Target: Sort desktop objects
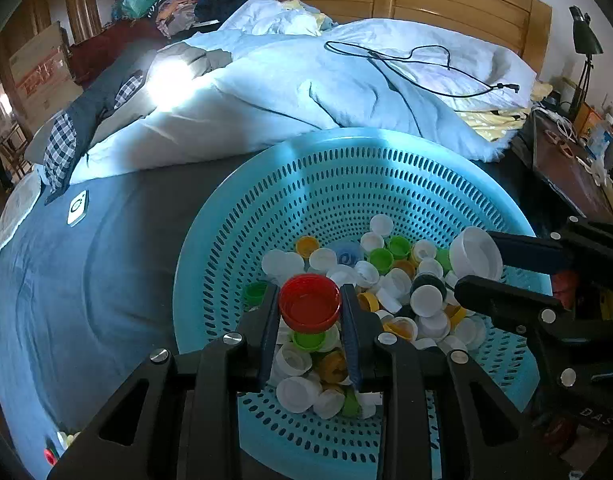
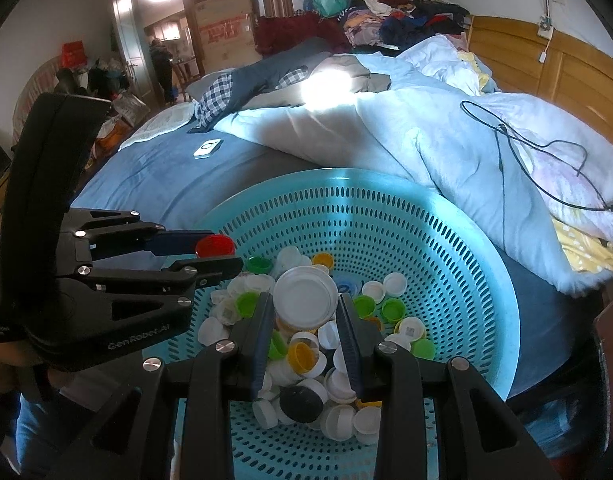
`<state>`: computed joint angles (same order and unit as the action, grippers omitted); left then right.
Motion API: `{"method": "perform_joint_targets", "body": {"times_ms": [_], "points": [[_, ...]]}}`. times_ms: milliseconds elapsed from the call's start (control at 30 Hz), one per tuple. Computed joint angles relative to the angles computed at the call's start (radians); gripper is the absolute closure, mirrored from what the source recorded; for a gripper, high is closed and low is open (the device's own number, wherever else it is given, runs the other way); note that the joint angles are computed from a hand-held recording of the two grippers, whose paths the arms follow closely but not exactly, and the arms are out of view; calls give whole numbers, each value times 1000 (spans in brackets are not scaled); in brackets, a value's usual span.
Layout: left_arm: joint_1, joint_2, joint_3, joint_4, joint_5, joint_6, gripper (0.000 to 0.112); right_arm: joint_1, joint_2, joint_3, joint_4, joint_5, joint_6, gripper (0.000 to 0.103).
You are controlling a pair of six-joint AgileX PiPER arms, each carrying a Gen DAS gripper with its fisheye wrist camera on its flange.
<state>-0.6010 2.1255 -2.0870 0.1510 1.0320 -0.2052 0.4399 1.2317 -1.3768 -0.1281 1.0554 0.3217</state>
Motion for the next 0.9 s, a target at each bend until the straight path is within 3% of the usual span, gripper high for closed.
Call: {"method": "perform_joint_targets", "body": {"times_ms": [33,67,100,167,333,500,567,800,900], "points": [[1,-3,5,1,-5,-3,87,5,2,-2,-9,1,7,68],[4,-2,5,3,-4,-7,86,4,2,-2,-13,-1,9,62],[5,-1,6,5,-3,-11,84,9,3,-2,-25,-2,20,45],[7,-12,31,18,-17,-22,72,24,-3,2,-52,-7,43,29],[19,-50,107,34,-63,-51,63,48,9,-10,-77,2,71,29],[42,-102,188,22,-118,-64,57,92,22,-28,-124,5,115,20],[55,-139,247,22,-159,-77,43,113,28,-37,-140,3,130,20],[109,-297,495,48,-327,-114,35,200,49,-42,-186,-33,189,12],[139,-390,635,61,-438,-128,32,245,78,-63,-204,-33,202,11]]}}
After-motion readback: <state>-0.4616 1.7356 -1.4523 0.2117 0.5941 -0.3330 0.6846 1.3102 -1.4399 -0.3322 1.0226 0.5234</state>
